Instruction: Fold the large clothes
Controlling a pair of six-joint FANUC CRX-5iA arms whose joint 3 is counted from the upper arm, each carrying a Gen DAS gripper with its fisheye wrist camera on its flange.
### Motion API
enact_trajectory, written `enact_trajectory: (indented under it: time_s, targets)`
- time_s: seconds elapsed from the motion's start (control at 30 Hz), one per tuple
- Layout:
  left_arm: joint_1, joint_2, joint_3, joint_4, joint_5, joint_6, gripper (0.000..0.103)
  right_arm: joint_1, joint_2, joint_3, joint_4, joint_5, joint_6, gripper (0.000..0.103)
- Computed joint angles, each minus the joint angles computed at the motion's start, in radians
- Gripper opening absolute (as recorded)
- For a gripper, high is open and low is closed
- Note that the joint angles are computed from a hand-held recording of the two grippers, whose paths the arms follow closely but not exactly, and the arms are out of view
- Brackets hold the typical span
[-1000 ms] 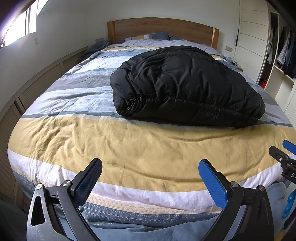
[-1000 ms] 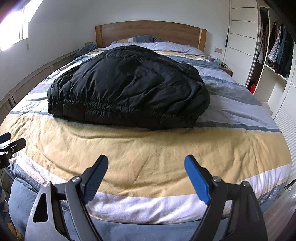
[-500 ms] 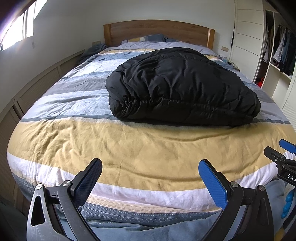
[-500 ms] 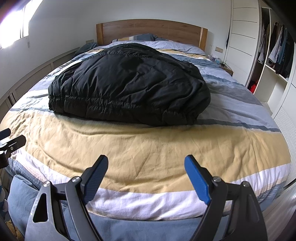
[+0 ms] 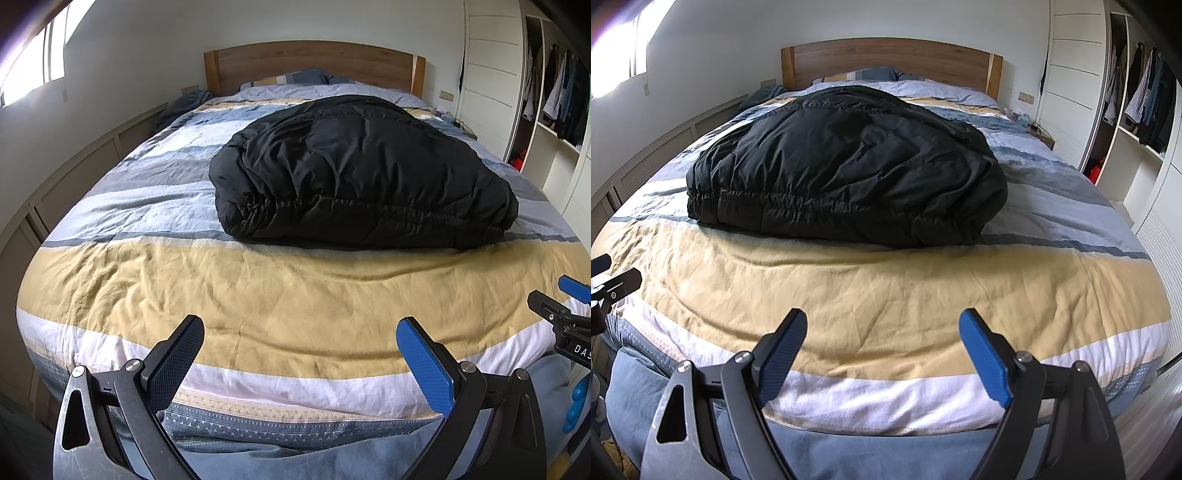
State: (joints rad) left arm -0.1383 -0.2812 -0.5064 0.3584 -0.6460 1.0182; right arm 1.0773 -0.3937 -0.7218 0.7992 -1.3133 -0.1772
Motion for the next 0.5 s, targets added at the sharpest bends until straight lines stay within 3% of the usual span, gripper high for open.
enact_trajectory:
  time_s: [0.5]
  targets:
    - [-0.014, 0.005, 0.021, -0.067, -0.003, 0.055, 0.102, 0.005, -0.006, -0.002, -0.010, -0.009, -0.009, 0.084]
